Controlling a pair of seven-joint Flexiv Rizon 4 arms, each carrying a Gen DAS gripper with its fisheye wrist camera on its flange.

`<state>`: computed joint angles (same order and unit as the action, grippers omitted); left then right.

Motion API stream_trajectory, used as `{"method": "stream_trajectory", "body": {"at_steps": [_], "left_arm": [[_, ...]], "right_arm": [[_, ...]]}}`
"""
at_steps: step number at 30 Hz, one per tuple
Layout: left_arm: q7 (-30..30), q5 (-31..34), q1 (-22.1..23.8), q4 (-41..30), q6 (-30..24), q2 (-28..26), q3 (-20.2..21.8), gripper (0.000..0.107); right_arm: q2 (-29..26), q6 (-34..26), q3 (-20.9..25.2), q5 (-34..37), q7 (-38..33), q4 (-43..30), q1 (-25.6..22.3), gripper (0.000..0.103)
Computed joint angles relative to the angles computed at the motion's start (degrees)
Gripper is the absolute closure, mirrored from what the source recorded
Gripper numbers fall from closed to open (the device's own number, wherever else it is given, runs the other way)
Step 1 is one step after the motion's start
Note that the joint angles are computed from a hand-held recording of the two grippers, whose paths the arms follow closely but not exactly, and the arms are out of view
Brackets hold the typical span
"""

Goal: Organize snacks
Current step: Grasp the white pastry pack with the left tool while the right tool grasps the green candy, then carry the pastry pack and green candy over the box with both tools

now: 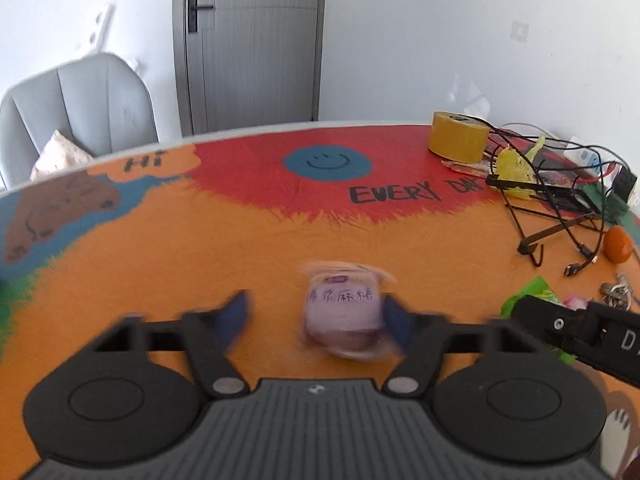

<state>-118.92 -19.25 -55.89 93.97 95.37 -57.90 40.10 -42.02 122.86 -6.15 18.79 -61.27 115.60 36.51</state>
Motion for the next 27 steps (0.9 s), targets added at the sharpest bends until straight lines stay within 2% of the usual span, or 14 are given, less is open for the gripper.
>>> {"method": "stream_trajectory", "body": {"at_steps": [1,3,9,27], "left_arm": [[0.42,0.43,0.30,0.28,0.35,0.45,-0.40,0.069],[1.52,1.16,2.37,1.54,1.89,2.36,-3.46,0.072],[4.66,-0.67,4.15,6.16,5.31,5.84,-7.65,0.074],[15.05,-11.46,3.03,22.17,18.20,16.08,-9.93,0.074]], "right_arm": [[0.10,-0.03,0.00,0.27,0.09,0.15,0.16,0.066],[0.23,-0.01,-0.61,1.20,-0.09,0.41,1.17,0.066],[0.76,0.30,-1.25,3.01,-0.48,0.98,3.37,0.066],[3.53,1.23,-0.84,5.75,-5.83,-0.83,10.13,0.066]]}}
